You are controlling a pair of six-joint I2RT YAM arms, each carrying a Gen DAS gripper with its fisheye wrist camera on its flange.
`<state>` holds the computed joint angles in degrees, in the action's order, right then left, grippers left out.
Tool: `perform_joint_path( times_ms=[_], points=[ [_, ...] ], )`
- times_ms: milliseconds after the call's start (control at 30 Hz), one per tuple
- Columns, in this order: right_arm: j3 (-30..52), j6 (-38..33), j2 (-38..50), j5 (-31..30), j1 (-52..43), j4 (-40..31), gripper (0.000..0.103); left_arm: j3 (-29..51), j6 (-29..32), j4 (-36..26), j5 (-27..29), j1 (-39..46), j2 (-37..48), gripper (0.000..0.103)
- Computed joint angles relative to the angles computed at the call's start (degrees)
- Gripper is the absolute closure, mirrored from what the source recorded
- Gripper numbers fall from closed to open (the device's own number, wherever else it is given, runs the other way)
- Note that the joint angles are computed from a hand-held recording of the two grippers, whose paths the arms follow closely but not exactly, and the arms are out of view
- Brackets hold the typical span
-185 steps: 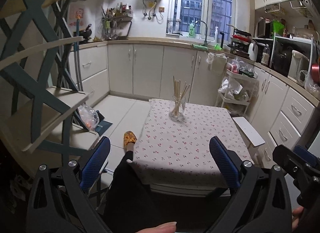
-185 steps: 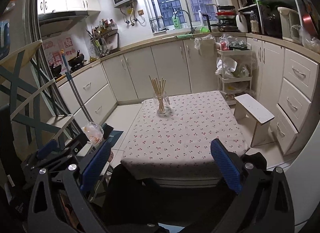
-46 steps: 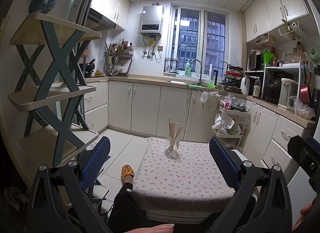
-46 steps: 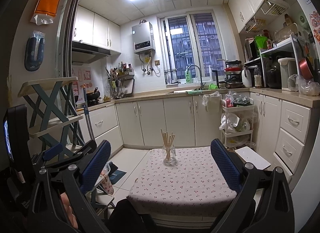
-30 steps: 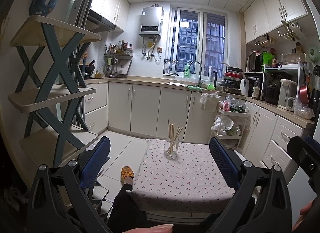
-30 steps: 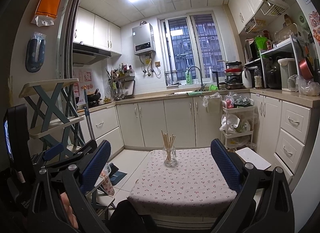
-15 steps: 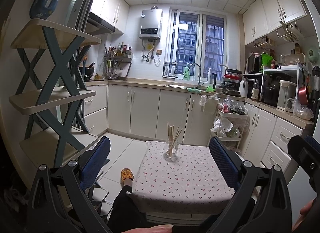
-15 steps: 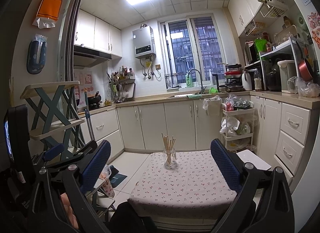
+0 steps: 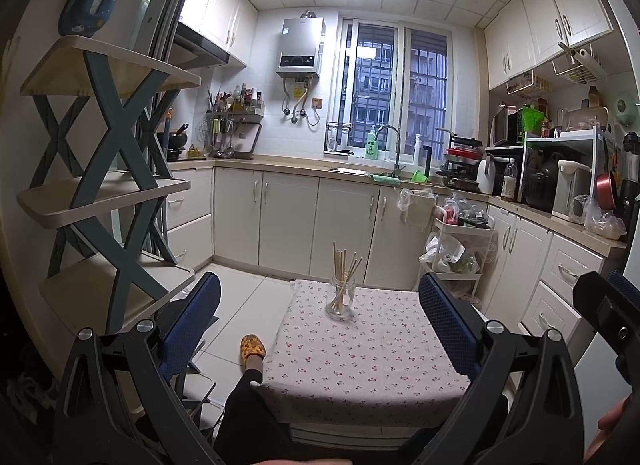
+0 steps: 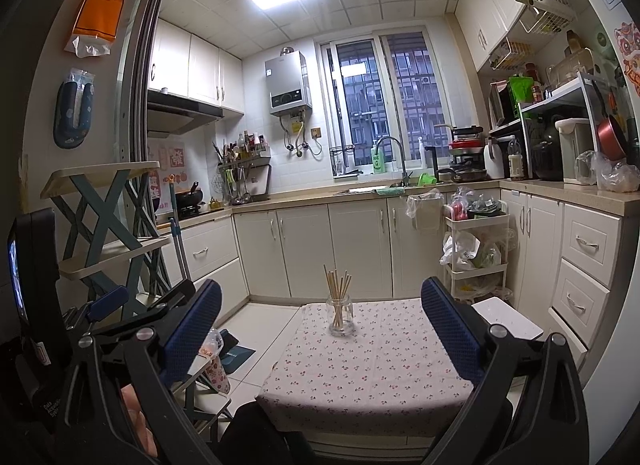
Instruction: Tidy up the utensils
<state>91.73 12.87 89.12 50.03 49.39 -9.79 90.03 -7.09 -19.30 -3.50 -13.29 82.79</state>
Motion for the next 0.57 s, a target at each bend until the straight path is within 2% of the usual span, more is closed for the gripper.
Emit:
perform_joint_path(
  times_ms=[167,367,567],
  points=[
    [-0.1,0.5,0.1,0.1,0.1,-0.1,0.007,-4.0,0.7,4.4,-0.5,-0.7,-2.3,0.008],
    [0.0,1.1,0.5,0.1,0.0,-0.4,0.007,-0.6,-0.3,-1.4,0.3,-0.9,-0.6,0.008],
    [0.1,1.6,0.5,-0.1,-0.2,-0.7,0.007,0.3,-0.1,-2.3,-0.2,-1.3,0.0,0.008]
  ],
)
